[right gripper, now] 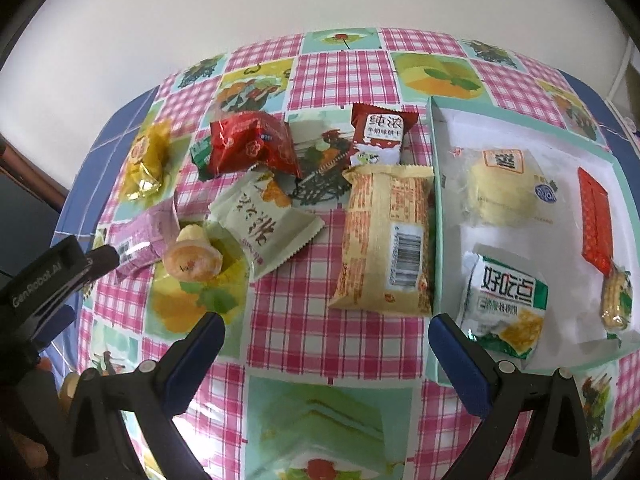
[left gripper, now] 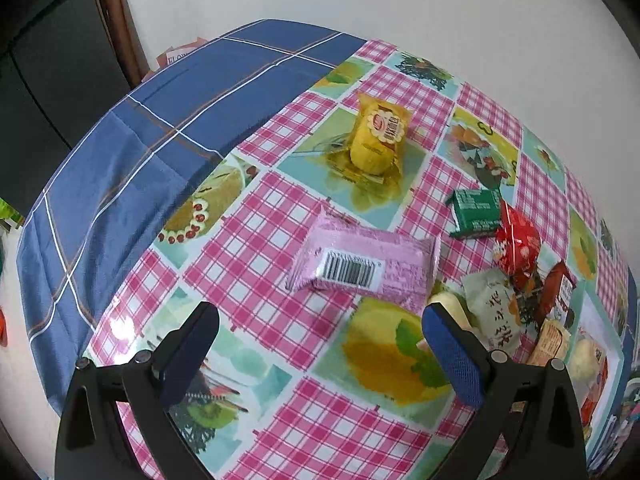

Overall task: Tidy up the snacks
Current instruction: 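Withdraw both tools from the box toward the remaining snacks, then grasp the tan bread bag with the right tool while the left tool grasps the cream cake cup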

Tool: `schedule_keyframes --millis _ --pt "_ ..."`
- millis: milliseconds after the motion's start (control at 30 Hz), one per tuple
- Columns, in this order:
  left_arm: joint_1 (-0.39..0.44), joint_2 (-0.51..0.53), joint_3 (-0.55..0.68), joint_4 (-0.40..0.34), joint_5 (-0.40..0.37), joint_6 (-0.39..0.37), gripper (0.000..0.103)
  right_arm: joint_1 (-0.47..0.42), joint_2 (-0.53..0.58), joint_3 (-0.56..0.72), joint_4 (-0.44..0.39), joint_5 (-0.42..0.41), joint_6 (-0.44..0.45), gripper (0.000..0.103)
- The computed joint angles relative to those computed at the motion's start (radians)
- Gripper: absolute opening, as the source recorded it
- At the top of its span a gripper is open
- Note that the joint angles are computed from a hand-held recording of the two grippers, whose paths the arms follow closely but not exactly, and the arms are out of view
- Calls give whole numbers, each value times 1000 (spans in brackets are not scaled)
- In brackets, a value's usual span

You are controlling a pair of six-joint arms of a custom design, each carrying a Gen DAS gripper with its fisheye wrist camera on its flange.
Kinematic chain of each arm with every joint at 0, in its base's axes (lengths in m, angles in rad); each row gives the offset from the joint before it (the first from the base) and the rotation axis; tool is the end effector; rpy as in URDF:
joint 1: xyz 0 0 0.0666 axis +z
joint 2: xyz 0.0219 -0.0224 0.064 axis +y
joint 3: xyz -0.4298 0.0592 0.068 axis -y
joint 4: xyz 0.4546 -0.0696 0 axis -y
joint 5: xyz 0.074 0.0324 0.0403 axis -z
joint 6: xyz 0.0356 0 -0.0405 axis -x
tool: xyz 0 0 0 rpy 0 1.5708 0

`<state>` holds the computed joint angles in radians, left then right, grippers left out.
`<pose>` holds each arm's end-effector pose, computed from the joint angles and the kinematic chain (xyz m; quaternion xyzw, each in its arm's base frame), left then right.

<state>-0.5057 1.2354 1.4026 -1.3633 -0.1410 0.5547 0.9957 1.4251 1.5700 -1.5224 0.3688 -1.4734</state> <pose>0.3808 -0.2056 0.5327 -0.0371 0.9794 -0.0342 0.1953 0.2814 0.4099 0.5261 0.2487 0.9465 0.0293 0.2036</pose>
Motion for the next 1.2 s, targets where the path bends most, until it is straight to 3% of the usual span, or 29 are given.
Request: schedule_keyframes --millis 167,533,833,967,1200 --pt "26 15 11 8 51 -13 101 -19 5 12 16 20 17 103" --pt "3 54 38 10 141 -10 101 -67 14 21 33 35 82 99" --pt "-36 81 48 24 210 -4 99 -91 10 -6 25 -9 90 82" --pt "-42 90 47 21 248 -10 87 -91 13 -7 -3 -4 82 77" --pt "-57 110 46 25 255 -20 83 -90 11 -1 -33 12 54 68"
